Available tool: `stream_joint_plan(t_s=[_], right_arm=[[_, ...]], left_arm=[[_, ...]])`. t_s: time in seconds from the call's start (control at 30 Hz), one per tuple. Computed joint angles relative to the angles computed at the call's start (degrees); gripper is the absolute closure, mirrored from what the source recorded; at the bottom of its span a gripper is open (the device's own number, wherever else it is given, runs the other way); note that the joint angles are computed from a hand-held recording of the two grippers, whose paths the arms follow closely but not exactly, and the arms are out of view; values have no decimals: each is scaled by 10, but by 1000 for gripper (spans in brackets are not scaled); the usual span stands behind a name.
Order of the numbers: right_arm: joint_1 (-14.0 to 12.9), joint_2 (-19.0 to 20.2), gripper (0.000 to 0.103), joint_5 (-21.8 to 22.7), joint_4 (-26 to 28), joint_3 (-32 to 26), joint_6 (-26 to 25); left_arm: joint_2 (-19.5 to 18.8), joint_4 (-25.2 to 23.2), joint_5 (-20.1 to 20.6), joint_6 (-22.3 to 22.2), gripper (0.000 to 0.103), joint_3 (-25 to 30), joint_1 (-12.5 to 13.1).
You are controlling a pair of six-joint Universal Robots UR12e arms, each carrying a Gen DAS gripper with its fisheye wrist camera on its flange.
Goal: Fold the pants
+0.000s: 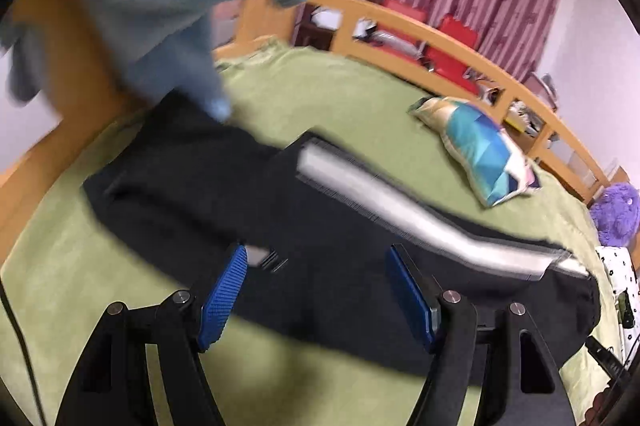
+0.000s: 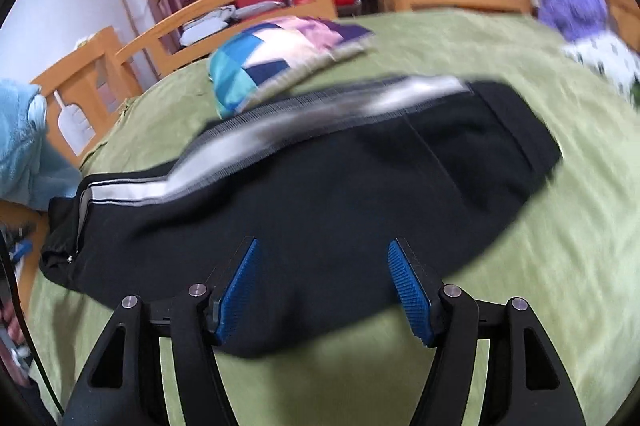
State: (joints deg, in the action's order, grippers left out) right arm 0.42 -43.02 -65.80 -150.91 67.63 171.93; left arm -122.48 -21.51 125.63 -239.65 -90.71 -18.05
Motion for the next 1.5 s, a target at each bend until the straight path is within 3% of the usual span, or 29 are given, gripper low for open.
stream_joint_plan(t_s=[0.17,0.43,0.57,0.73,0.87,0.9,0.93,0.97,1.0,1.03,1.13,1.2,1.37,1.5], right_arm=[[-20,4,37,12,9,19,29],[-29,28,37,46,22,-1,59],[-22,55,37,50,65,-48,63],[-16,85,33,53,91,-103,84],[-11,111,33,51,105,-149,116],[-8,116,43,43,105,-158,120],[-4,118,51,21,102,-164,122],[0,119,69,-3,89,-164,117],[2,119,80,-8,81,-162,112],[2,117,85,-9,64,-155,111],[1,103,88,-14,8,-123,128],[-1,89,89,-13,-9,-102,135],[-16,54,89,13,-11,-57,137],[-35,9,90,18,-32,11,115]], left_arm=[[20,7,-51,-68,33,-68,5],[-4,121,-148,-84,33,-92,32],[-18,175,-184,-99,33,-93,49],[-34,154,-182,-100,34,-66,59],[-46,125,-149,-105,35,-39,56],[-47,108,-142,-106,44,-34,55],[-47,81,-128,-111,62,-27,53],[-48,64,-122,-112,68,-23,52],[-48,71,-125,-105,86,-25,52],[-47,91,-133,-95,91,-31,54],[-40,116,-122,-87,94,-43,48],[-32,100,-103,-84,97,-44,39],[-11,96,-91,-86,97,-57,15],[3,78,-87,-98,97,-71,-12]])
